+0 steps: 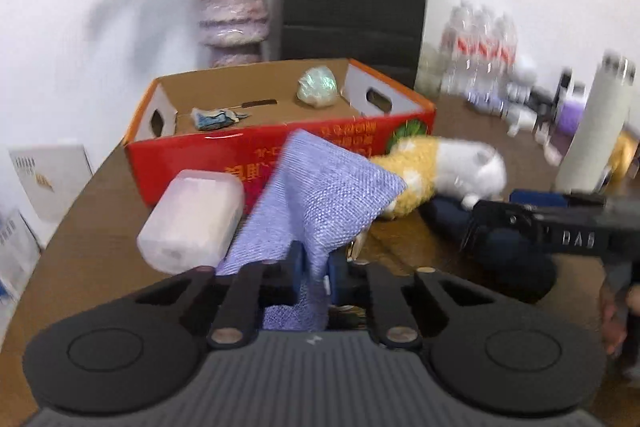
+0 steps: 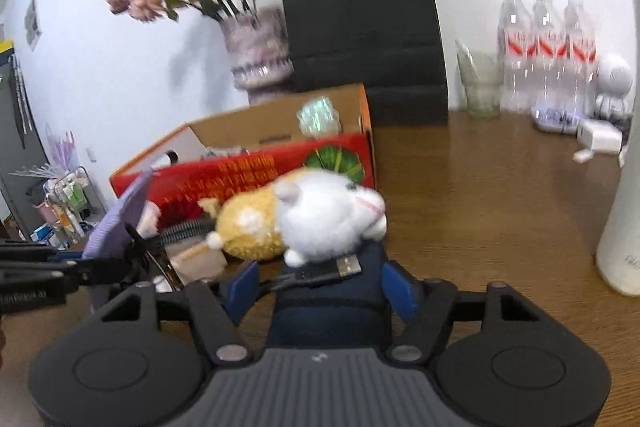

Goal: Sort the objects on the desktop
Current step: 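Grasp the purple fabric pouch with the left tool while the right tool grasps the cable, drop both in box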

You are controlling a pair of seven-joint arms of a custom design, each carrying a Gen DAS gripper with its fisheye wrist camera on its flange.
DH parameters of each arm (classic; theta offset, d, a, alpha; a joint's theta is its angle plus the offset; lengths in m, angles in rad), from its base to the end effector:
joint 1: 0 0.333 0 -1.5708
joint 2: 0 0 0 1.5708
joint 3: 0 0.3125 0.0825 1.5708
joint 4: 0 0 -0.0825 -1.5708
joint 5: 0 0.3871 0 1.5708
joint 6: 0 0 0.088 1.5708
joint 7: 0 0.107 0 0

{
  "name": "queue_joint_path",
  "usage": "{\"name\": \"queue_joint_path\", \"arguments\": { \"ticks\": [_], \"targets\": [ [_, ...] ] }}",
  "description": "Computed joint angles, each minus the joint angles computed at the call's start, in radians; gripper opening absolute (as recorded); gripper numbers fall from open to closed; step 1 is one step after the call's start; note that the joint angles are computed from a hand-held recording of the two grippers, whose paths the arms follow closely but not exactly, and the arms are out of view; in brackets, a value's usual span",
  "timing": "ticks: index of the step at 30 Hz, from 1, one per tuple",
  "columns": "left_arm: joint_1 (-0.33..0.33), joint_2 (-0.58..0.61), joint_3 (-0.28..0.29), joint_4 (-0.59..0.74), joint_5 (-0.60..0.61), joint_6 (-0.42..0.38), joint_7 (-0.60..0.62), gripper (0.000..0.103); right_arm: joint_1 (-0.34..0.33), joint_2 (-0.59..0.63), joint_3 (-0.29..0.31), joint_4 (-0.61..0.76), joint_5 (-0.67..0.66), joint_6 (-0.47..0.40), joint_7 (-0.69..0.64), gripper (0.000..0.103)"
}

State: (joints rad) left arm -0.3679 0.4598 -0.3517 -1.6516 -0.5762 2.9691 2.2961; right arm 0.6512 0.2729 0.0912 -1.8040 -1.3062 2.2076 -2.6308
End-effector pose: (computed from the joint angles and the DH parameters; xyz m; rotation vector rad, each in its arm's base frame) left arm 0.5899 -0.4113 0.4456 -0.9635 2.4167 -1.2725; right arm 0.5078 0.4158 0.4232 -1.0846 1.9691 -0.9733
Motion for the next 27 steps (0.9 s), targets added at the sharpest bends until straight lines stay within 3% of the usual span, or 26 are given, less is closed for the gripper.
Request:
{"name": "queue_joint_path", "arguments": {
  "ticks": [2,5,7,11,13,14,16,19,21,22,27],
  "targets": [
    [0.086,-0.023,-0.095,-0.034,-0.11,0.034,0.082,0.005,0.026,-0.005,0.005,0.006,-0.041,-0.047,0.0,0.068],
    [0.112,-0.053,-0.123,-0.085,-0.201,0.098,0.117,0.005,0.029,-0.033,0.008,-0.032,-0.151,0.038,0.127,0.066],
    [0.154,-0.07,-0.164,-0.111,-0.278,0.097,0.156,0.005,0.017,-0.031,0.015,-0.036,-0.163,0.102,0.165,0.063],
    [0.308,-0.103,-0.319,-0.143,-0.604,0.086,0.405,0.005,0.011,0.024,0.024,0.024,-0.07,0.161,0.086,0.049],
    [0.341,-0.114,-0.347,-0.144,-0.73,0.079,0.502,0.005,0.028,0.078,0.025,0.105,0.038,0.085,-0.068,0.046],
    [0.353,-0.122,-0.352,-0.145,-0.782,0.065,0.539,0.005,0.043,0.104,0.02,0.147,0.083,0.022,-0.133,0.037],
    [0.355,-0.138,-0.344,-0.153,-0.839,0.042,0.591,0.005,0.061,0.142,0.002,0.205,0.145,-0.04,-0.188,0.03],
    [0.329,-0.152,-0.301,-0.165,-0.828,0.007,0.568,0.005,0.063,0.149,-0.034,0.205,0.149,0.004,-0.145,0.028],
    [0.304,-0.161,-0.262,-0.172,-0.791,-0.013,0.519,0.005,0.066,0.176,-0.05,0.24,0.156,-0.008,-0.147,0.018],
    [0.296,-0.169,-0.25,-0.177,-0.8,-0.014,0.524,0.005,0.076,0.192,-0.058,0.262,0.157,-0.036,-0.155,0.008],
    [0.264,-0.208,-0.211,-0.181,-0.914,-0.013,0.631,0.005,0.108,0.16,-0.072,0.218,0.101,-0.042,-0.111,0.006]
  ]
}}
